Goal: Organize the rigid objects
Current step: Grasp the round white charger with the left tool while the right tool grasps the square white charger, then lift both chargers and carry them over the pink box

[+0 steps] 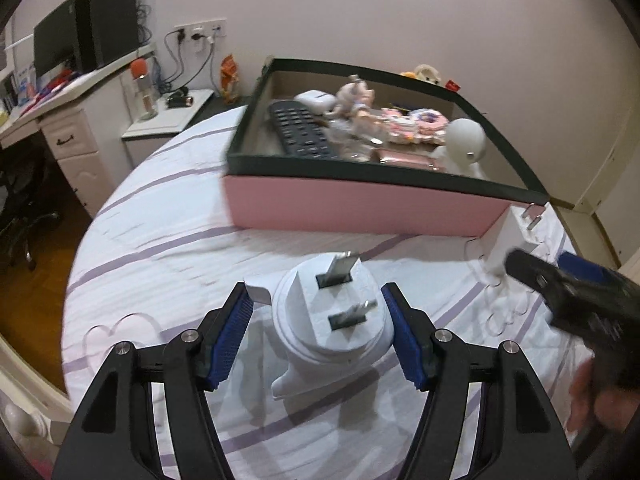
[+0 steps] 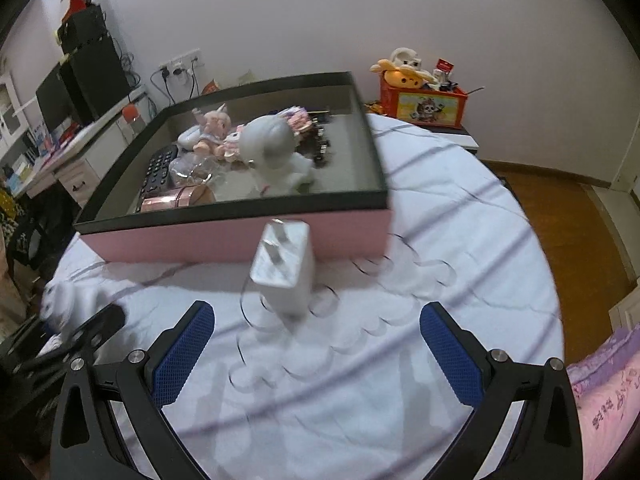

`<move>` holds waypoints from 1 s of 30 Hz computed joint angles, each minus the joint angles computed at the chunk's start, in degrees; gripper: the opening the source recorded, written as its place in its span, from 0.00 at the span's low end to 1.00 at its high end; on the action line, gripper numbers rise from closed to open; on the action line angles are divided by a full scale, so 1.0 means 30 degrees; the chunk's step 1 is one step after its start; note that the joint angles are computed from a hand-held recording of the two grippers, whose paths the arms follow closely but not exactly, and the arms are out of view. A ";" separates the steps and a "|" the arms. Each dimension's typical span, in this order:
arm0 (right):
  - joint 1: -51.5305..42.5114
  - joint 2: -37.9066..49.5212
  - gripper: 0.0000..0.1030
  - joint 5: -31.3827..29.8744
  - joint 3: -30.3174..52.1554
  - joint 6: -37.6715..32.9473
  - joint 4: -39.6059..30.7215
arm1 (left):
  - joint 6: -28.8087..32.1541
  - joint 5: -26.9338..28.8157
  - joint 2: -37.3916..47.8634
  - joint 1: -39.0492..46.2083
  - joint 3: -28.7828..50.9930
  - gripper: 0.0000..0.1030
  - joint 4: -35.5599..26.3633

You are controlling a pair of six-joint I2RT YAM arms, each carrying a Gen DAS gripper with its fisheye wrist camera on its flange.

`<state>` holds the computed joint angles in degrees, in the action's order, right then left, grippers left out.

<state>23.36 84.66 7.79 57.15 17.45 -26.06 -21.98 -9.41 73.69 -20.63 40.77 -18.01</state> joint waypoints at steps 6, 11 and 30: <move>-0.0061 0.2814 0.56 0.0172 0.1603 0.0690 -0.0057 | 0.0625 0.0943 -0.1215 0.1359 -0.0980 0.61 -0.0168; -0.0125 0.2637 0.23 -0.0253 0.1364 0.0398 0.0560 | 0.0854 0.1047 -0.1799 0.1647 -0.1055 0.60 -0.0267; 0.0223 0.0944 0.23 -0.1424 -0.0030 0.0016 0.0584 | 0.0780 0.1126 -0.1668 0.1612 -0.2384 0.63 0.0593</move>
<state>24.03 87.49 3.52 57.06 17.50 -24.31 -19.64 -6.03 68.69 -15.80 33.62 -16.23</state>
